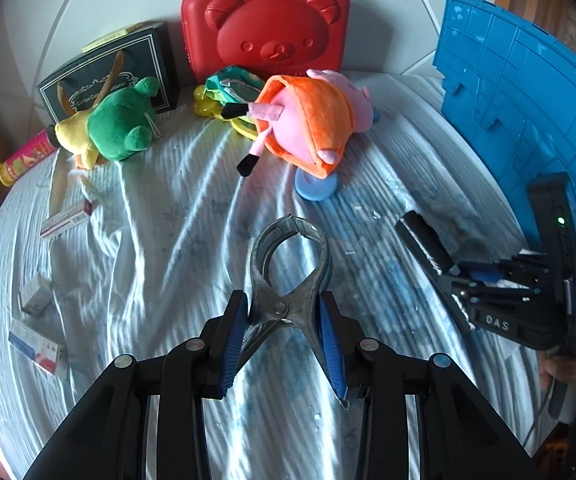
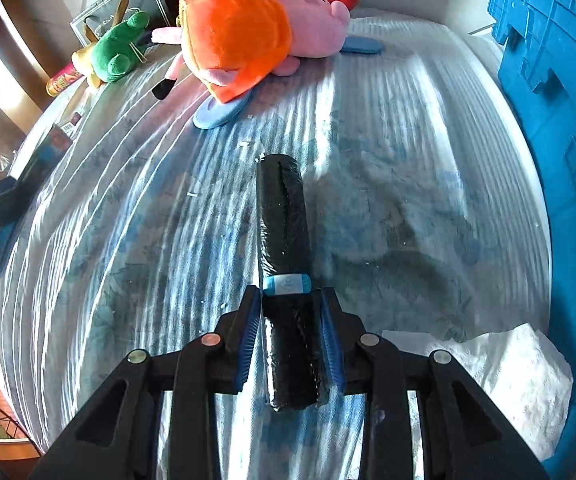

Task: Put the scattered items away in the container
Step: 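Carry the metal clip and black flashlight over the blue crate with both tools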

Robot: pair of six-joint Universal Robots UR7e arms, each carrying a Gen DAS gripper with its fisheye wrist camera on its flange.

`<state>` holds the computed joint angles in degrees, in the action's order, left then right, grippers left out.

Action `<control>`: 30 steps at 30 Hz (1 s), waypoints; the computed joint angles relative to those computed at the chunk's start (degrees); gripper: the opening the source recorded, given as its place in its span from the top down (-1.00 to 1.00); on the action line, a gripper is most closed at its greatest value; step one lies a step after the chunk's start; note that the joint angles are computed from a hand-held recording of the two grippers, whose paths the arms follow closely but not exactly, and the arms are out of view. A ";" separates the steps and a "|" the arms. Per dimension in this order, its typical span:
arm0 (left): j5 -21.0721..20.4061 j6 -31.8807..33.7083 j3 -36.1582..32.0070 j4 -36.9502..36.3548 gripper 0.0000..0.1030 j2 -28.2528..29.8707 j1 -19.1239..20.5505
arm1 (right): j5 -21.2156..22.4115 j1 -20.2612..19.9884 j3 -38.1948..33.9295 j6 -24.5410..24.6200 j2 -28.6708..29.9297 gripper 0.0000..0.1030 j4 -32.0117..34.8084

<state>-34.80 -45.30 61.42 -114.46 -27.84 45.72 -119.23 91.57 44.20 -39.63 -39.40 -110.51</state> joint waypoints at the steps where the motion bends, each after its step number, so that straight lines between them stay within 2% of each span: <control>1: -0.09 -0.25 0.45 0.11 0.32 -0.28 0.00 | -0.60 0.16 0.08 0.07 0.31 0.41 -0.58; 4: -0.47 -1.13 1.77 0.24 0.32 -1.13 0.08 | -2.18 0.67 1.26 0.08 0.92 0.40 -3.30; 7: -1.10 -1.57 2.77 -0.43 0.32 -1.75 0.29 | -5.26 1.04 2.75 -2.24 1.52 0.39 -5.64; 10: -1.62 -1.29 3.48 -0.97 0.32 -2.10 0.28 | -5.35 0.63 3.09 -2.87 2.18 0.40 -6.94; 15: -0.94 -0.47 5.32 -1.78 0.32 -3.50 -0.24 | -0.78 -1.15 7.88 -0.16 -0.68 0.42 -10.70; 20: 0.17 1.09 6.26 -3.54 0.32 -4.88 -1.02 | 4.51 -1.28 15.14 -1.02 -6.02 0.42 -17.92; 30: 3.99 12.31 6.44 -12.89 0.32 -6.01 -5.42 | 10.23 1.60 26.54 -2.83 -16.53 0.42 -31.99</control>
